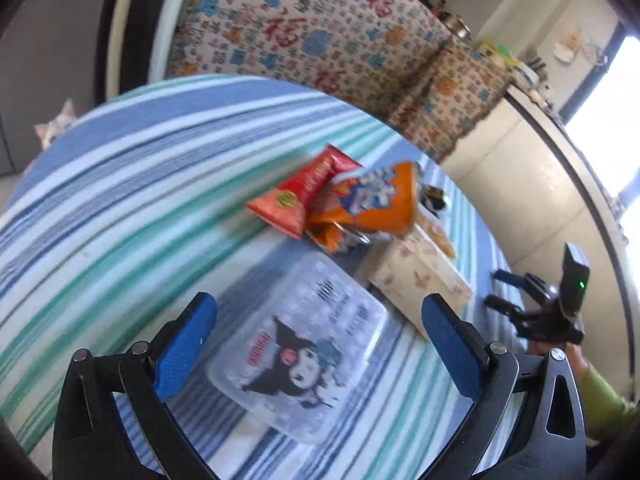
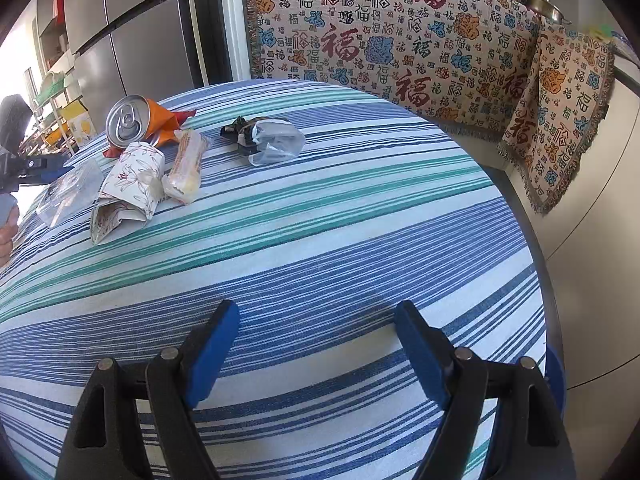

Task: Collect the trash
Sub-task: 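Grasp the clear Kuromi plastic box with the left tool and lift it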

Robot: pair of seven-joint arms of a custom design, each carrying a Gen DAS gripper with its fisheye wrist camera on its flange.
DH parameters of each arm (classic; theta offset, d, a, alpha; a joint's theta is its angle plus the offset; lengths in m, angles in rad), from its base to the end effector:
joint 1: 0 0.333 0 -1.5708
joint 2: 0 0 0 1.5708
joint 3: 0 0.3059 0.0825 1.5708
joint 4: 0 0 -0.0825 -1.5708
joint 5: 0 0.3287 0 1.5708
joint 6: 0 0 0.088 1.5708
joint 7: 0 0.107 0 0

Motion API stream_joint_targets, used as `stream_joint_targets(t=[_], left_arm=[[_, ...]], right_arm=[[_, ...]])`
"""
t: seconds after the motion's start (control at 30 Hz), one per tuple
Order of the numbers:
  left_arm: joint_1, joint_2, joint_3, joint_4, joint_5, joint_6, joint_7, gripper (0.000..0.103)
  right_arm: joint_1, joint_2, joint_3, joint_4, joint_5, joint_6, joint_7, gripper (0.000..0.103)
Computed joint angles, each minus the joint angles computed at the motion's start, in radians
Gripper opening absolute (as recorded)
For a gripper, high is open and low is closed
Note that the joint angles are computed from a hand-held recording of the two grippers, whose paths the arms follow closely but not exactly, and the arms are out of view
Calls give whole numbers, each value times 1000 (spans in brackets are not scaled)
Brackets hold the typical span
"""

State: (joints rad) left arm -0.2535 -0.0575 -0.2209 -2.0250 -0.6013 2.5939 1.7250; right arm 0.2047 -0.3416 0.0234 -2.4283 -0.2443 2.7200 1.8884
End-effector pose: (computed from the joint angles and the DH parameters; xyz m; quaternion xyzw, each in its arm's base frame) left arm 0.4778 -0.2359 0.5534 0.5837 -0.7242 0.3671 0.0047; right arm 0.4221 0.1080 0.5232 -0.7032 0.6347 -0.2262 0.2268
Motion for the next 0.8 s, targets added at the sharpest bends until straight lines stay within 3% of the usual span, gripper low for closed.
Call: stream_joint_targets(t=[0.1, 0.2, 0.23, 0.37, 0.57, 0.67, 0.8], left_arm=[[-11, -11, -16, 13, 92, -85, -5, 101], [-26, -18, -39, 8, 184, -70, -58, 101], [-25, -8, -52, 17, 284, -62, -139, 97], [-31, 42, -65, 84, 609, -121, -445, 66], [-87, 28, -84, 116, 823, -263, -822, 65], [-107, -29, -109, 42, 866, -235, -1028, 65], [-106, -72, -146, -13, 952, -225, -1187, 65]], right_arm=[[0, 0, 0, 1, 0, 0, 0, 82], [0, 0, 0, 1, 0, 0, -1, 82], [0, 0, 0, 0, 0, 0, -1, 82], [0, -1, 0, 0, 1, 0, -2, 82], [-1, 0, 0, 0, 2, 0, -2, 82], [-1, -2, 0, -2, 1, 1, -2, 82], [0, -3, -2, -2, 2, 0, -5, 82]])
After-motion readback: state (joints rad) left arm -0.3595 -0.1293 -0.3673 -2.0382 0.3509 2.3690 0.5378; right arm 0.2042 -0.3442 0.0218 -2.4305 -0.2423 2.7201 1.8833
